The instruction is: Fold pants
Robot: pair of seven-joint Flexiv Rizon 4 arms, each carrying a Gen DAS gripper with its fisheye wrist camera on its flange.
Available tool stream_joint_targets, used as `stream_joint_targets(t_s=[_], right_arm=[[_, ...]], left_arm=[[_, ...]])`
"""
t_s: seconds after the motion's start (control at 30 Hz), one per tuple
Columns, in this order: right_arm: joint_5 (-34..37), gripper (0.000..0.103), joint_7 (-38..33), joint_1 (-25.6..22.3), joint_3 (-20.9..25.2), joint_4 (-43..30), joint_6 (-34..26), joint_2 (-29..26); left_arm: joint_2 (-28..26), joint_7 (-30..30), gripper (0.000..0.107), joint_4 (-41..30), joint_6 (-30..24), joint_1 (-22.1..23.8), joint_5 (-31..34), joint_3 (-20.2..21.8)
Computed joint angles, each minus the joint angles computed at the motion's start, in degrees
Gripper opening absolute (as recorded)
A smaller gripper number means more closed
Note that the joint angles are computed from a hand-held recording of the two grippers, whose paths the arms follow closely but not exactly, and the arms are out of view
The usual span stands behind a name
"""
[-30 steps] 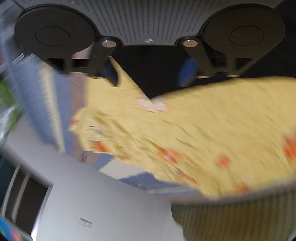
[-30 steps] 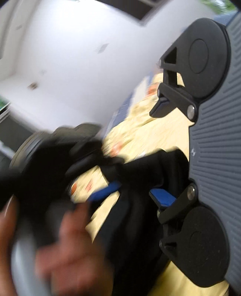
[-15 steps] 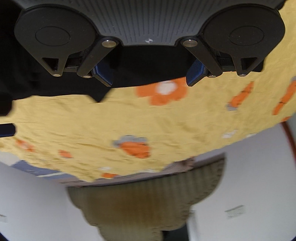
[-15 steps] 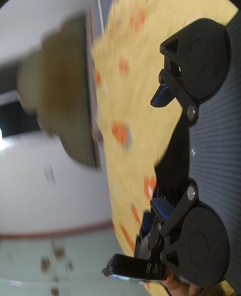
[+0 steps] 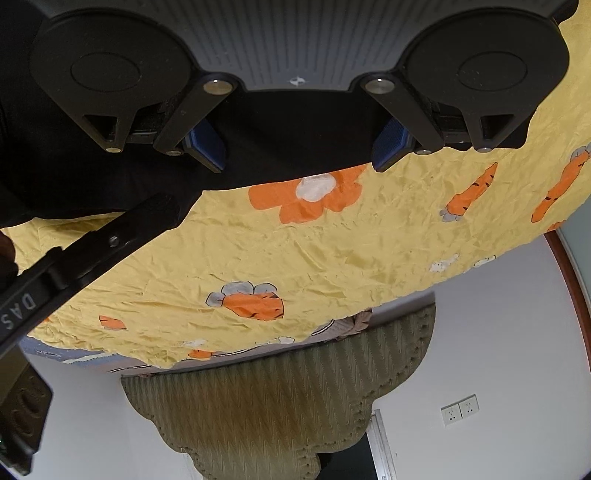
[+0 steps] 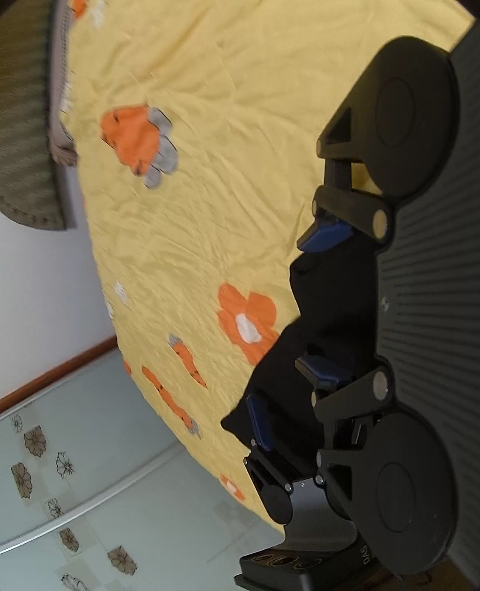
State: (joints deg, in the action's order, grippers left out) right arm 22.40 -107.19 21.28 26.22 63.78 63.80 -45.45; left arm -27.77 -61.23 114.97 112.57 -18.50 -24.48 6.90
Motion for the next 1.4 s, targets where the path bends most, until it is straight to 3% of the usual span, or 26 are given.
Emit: stream_joint_targets(t_s=[0.23, 0.4, 0.5, 0.53, 0.57, 0.63, 0.7, 0.83, 0.97, 1.1, 1.17, 1.23, 1.3, 1.4], right_arm=[[4.5, 0.061, -1.1, -2.4, 2.8, -7.4, -12.2, -2.8], [7.6, 0.061, 0.4, -1.5, 0.5, -14.1, -19.9, -5.7], [9.7, 0.049, 1.2, -1.0, -0.5, -18.0, -22.4, -8.0], [9.9, 0.037, 2.1, -0.4, -1.3, -18.5, -22.1, -8.2], [9.4, 0.018, 2.6, 0.5, -2.6, -17.9, -20.6, -7.9], [7.6, 0.008, 4.4, 2.2, -5.1, -15.3, -17.0, -6.6], [8.4, 0.006, 6.9, 2.0, -5.0, -12.4, -12.3, -5.7], [5.3, 0.005, 15.2, 4.3, -7.3, -8.4, -4.5, -4.2], [-1.2, 0.003, 26.8, 8.2, -12.9, -6.0, 0.1, -4.0], [-3.9, 0.002, 33.3, 8.8, -13.3, -5.3, 2.6, -4.7], [-6.8, 0.014, 38.8, 11.2, -17.3, -2.0, 7.0, -3.2], [-8.8, 0.015, 43.5, 13.4, -21.2, 2.6, 13.6, -0.9], [-10.5, 0.015, 42.4, 13.1, -19.9, 5.5, 16.5, 1.1], [-12.1, 0.015, 37.3, 8.8, -11.5, 5.8, 12.1, 1.9]], left_arm=[[-1.0, 1.3, 0.086, 0.5, 4.9, -3.1, -4.8, 1.8], [-1.6, 4.0, 0.087, 0.1, 5.0, -4.8, -10.6, 2.2], [-1.9, 5.7, 0.087, -0.2, 4.7, -5.7, -13.2, 2.5], [-2.1, 6.1, 0.087, -0.3, 5.0, -6.0, -14.0, 2.6], [-2.2, 6.5, 0.087, -0.3, 5.4, -6.1, -14.5, 2.5], [-2.7, 7.5, 0.087, -0.5, 6.7, -7.0, -16.3, 2.7], [-3.3, 8.9, 0.087, -0.7, 8.8, -7.7, -18.3, 2.7], [-3.8, 12.6, 0.097, -1.1, 10.2, -7.7, -21.7, 1.2], [-4.0, 17.0, 0.097, -2.0, 9.0, -8.3, -26.5, 0.3], [-3.5, 17.5, 0.097, -1.8, 8.7, -7.3, -27.8, -1.0], [-3.5, 17.7, 0.097, -1.8, 9.0, -7.2, -28.3, -1.3], [-3.6, 18.2, 0.097, -2.0, 9.3, -7.3, -29.1, -1.5], [-3.8, 18.7, 0.097, -2.1, 9.9, -7.5, -29.8, -1.7], [-3.9, 19.3, 0.097, -2.2, 11.0, -7.2, -30.5, -2.4]])
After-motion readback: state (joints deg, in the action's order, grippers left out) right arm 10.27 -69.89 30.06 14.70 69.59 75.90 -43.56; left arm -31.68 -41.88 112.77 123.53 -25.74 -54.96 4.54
